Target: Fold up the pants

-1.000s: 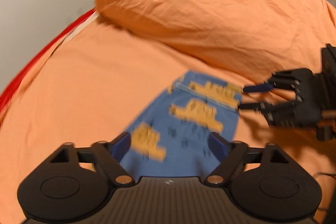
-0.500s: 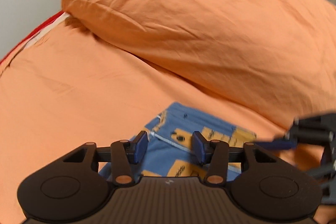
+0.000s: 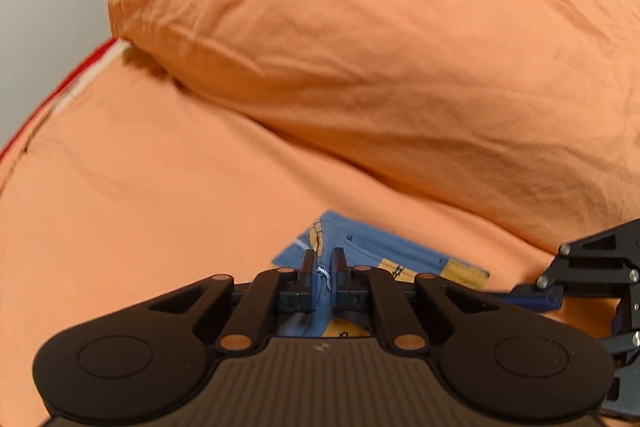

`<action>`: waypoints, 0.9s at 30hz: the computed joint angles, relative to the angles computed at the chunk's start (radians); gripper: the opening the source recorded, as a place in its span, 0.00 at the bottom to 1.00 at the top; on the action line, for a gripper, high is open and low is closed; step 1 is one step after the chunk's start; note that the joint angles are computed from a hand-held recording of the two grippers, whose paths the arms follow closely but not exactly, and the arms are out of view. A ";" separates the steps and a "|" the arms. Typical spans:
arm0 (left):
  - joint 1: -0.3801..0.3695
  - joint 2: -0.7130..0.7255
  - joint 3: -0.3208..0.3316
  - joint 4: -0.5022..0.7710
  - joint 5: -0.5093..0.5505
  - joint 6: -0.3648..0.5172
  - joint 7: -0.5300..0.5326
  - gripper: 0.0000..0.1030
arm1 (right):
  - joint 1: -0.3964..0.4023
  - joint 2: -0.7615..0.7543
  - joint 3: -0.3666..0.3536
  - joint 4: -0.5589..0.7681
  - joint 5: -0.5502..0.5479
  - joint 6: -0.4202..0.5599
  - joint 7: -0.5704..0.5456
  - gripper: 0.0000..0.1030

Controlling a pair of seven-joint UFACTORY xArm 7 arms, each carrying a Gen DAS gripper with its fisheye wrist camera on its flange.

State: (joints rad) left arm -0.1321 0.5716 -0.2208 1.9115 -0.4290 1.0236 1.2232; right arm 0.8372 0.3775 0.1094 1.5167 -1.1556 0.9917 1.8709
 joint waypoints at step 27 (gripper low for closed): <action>-0.030 0.147 0.029 0.182 0.109 0.030 -0.139 0.12 | -0.049 -0.058 0.034 -0.091 0.002 -0.017 0.115 0.18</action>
State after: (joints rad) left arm -0.1618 0.7187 -0.1916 2.0934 -0.3202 1.0540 1.0842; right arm 0.7878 0.3198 0.1431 1.4259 -1.1533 0.9747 1.9861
